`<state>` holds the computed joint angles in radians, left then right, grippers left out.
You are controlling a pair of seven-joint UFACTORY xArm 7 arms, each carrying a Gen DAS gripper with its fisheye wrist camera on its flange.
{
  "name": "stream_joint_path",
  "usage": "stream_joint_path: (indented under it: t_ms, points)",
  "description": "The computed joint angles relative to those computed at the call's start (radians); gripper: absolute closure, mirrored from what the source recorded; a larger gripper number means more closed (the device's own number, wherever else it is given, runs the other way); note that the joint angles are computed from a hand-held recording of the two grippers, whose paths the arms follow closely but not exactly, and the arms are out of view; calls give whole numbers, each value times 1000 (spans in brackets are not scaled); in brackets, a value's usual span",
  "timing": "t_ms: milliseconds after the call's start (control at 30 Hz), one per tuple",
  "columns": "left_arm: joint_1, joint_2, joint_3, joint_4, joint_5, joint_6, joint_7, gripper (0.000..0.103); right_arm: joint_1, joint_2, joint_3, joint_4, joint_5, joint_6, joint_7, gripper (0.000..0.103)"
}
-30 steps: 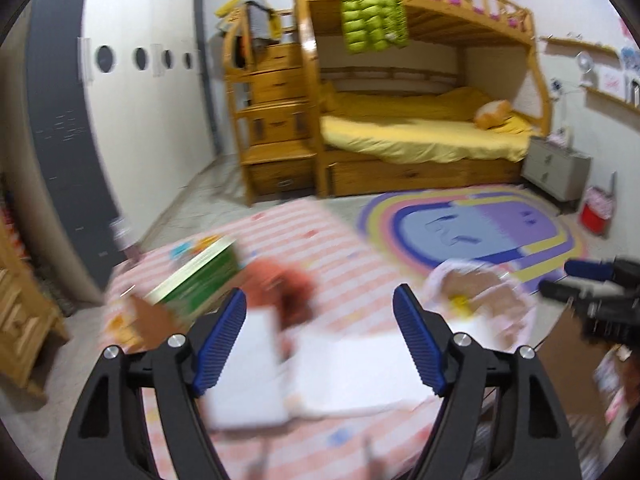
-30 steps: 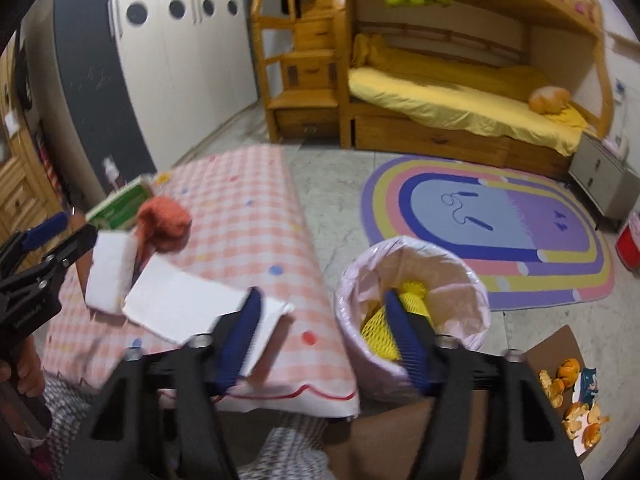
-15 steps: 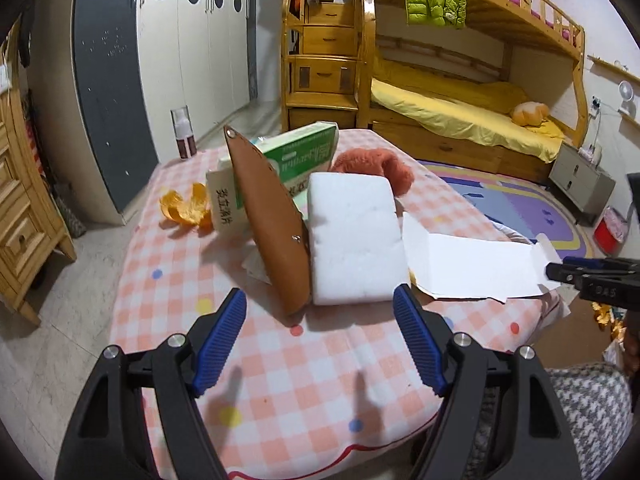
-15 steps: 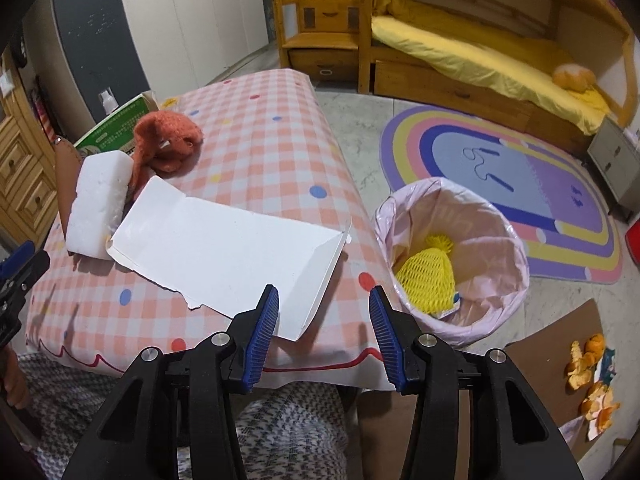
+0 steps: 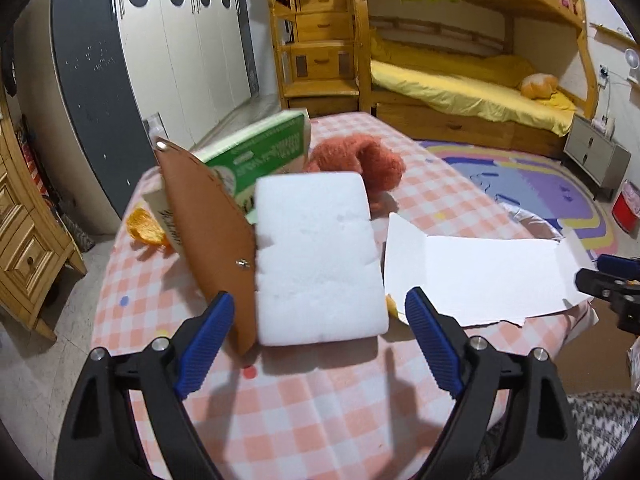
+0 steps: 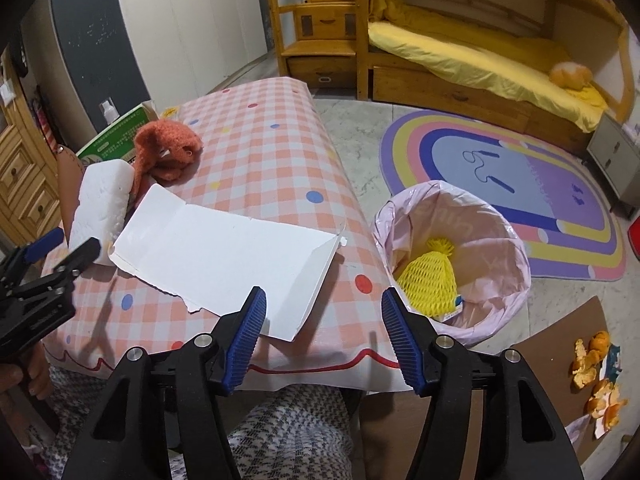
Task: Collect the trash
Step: 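Grasp the white foam block with the left gripper and lift it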
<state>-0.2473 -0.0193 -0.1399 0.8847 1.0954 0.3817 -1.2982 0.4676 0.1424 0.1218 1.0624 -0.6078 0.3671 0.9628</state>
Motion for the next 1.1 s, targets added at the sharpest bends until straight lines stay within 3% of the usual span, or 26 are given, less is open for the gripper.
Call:
stream_joint_path:
  t_ms: [200,267,333,367,467,567,700,767,833,1000,1100]
  points:
    - [-11,49,15,54,-55,25,20,19,-5,-14,2,-11,-6,-11,-4,38]
    - [-16,60,21,66,-61,28,28,24,-6,-18,3,-14,-11,-13,0,37]
    - [-23,78,26,85,-78,46,59,37,-6,-19,4,-14,-13,-12,3,37]
    - [-26,86,29,93,-91,53,75,37,-8,-20,5,-15,-12,-15,1,37]
    - [-21,52,46,57,-86,6,63,41,-9,-32,7,-25,-16,-22,7,35]
    - [4,-8,47,2,-47,-64,19,41,-14,-49,9,-38,-28,-42,20,25]
    - [73,-112,17,-87,72,-148,-104,41,-18,-59,13,-39,-75,-33,58,24]
    - [102,-147,-5,-119,89,-162,-125,41,-17,-57,14,-38,-103,-25,90,26]
    - [120,-159,-27,-130,75,-160,-107,41,-16,-49,16,-31,-123,-9,112,37]
    - [151,-172,-69,-135,74,-164,-90,41,-17,-27,14,-29,-97,-4,98,51]
    - [161,-170,-78,-131,87,-179,-94,41,-17,-14,12,-25,-72,-21,78,54]
